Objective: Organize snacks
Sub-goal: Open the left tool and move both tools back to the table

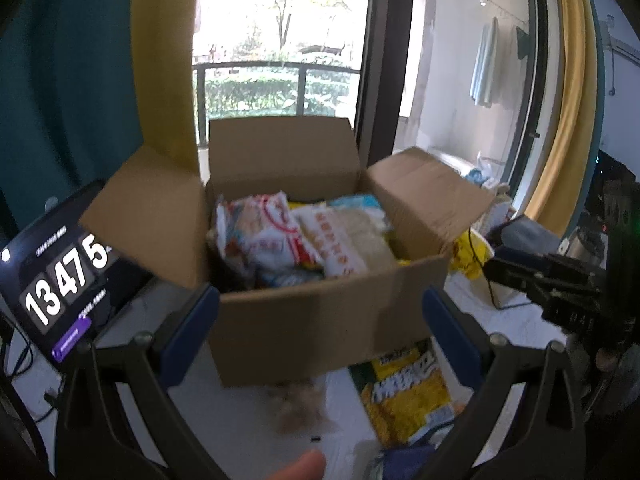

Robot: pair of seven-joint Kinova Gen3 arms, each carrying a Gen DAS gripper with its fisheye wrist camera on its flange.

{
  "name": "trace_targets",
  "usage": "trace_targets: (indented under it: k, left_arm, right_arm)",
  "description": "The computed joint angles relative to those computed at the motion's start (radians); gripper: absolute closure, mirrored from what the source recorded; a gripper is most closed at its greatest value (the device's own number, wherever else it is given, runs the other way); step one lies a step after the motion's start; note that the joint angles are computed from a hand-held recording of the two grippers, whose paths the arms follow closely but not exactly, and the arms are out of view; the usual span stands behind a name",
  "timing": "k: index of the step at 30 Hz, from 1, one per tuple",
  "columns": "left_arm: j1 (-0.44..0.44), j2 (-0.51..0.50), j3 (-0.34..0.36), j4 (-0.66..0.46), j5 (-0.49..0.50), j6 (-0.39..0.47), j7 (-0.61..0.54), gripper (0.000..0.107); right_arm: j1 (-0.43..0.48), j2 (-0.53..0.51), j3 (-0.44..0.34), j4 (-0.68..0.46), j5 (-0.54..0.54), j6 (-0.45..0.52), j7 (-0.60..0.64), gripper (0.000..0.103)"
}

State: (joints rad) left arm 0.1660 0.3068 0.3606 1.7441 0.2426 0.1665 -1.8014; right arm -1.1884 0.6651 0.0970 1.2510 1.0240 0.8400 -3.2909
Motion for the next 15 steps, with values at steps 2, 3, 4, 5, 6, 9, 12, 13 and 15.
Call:
trace_targets:
  k: [2,3,4,5,6,9,12,13,15]
  left_arm:
    - [-0.008,0.001,0.004,0.017,0.003,0.0,-0.002,0.006]
    - [-0.019,0.003,0.014,0.025,0.008,0.0,-0.006,0.006]
    - [-0.031,0.007,0.025,0.033,0.014,0.0,-0.011,0.006]
    - [-0.041,0.01,0.036,0.042,0.02,-0.002,-0.016,0.006]
    - [-0.053,0.015,0.049,0.049,0.025,-0.003,-0.024,0.006]
    - [-0.059,0.031,0.054,0.064,0.029,0.001,-0.031,0.006]
    - [-0.03,0.053,0.021,0.061,0.02,0.022,-0.018,0.006]
    - [-0.018,0.061,0.008,0.059,0.016,0.03,-0.012,0.006]
    - [0.001,0.08,-0.012,0.055,0.008,0.043,-0.002,0.006]
  right_arm:
    - [0.001,0.003,-0.005,0.005,-0.01,-0.002,-0.006,0.061]
    - [0.001,0.004,-0.006,0.012,-0.012,-0.006,-0.013,0.061]
    - [0.001,0.005,-0.007,0.015,-0.016,-0.009,-0.016,0.061]
    - [0.003,0.007,-0.009,0.019,-0.021,-0.014,-0.019,0.061]
    - [0.004,0.01,-0.011,0.019,-0.026,-0.017,-0.019,0.06]
    - [0.012,0.021,-0.015,0.021,-0.05,-0.033,-0.015,0.059]
    - [0.02,0.033,-0.015,0.025,-0.078,-0.055,-0.01,0.056]
    - [0.023,0.035,-0.013,0.029,-0.086,-0.066,-0.01,0.056]
    - [0.029,0.043,-0.012,0.031,-0.109,-0.08,-0.005,0.054]
